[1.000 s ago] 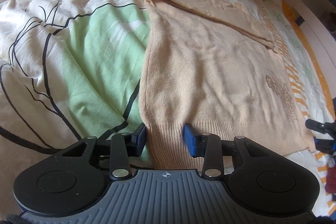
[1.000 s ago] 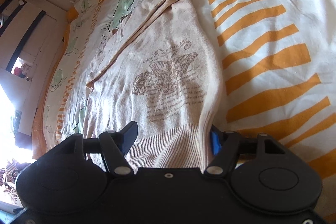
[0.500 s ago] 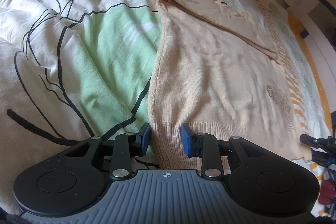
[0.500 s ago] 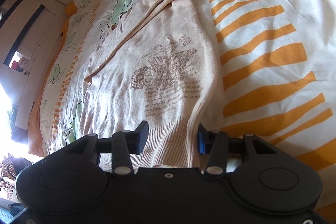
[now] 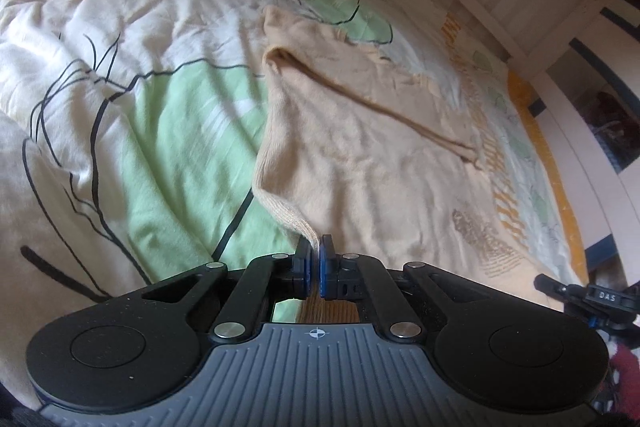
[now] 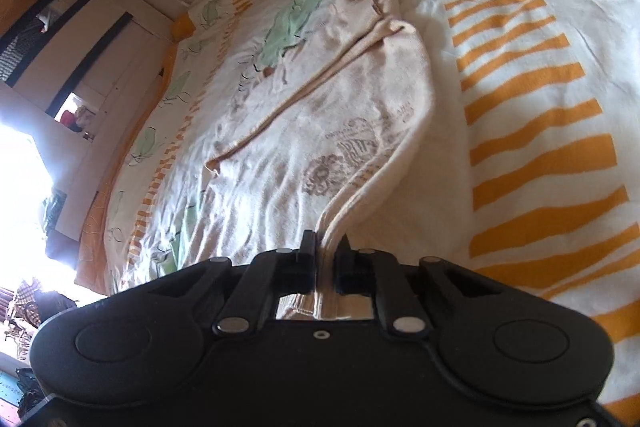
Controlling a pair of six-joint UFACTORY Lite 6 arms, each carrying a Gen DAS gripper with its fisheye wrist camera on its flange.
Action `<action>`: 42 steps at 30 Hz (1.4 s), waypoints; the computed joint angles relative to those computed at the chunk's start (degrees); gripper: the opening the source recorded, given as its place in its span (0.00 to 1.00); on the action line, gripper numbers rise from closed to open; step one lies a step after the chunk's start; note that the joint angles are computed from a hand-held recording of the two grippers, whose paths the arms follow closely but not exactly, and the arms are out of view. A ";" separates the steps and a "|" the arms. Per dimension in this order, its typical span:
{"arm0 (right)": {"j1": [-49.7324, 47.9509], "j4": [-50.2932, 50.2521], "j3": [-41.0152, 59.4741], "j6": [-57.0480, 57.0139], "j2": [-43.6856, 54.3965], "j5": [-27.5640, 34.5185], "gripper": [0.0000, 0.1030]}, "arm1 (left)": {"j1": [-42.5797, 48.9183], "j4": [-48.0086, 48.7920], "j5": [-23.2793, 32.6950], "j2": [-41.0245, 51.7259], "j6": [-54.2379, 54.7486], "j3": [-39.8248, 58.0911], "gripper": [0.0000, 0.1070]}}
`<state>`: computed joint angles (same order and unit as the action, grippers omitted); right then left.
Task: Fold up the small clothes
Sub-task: 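Grasp the sweater hem with both tools and lift it toward the collar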
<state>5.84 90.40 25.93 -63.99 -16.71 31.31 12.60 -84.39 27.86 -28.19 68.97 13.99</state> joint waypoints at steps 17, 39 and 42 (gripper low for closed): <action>-4.27 13.98 22.41 -13.64 19.22 4.97 0.17 | -2.64 -19.43 0.66 24.92 11.97 28.54 0.03; -1.88 -4.96 94.04 12.32 75.85 -3.22 0.13 | -6.70 2.88 -8.53 77.47 -15.14 90.38 0.03; -1.83 -15.53 106.24 24.01 84.41 -3.15 0.13 | -6.46 10.25 -8.52 84.17 -24.27 98.29 0.03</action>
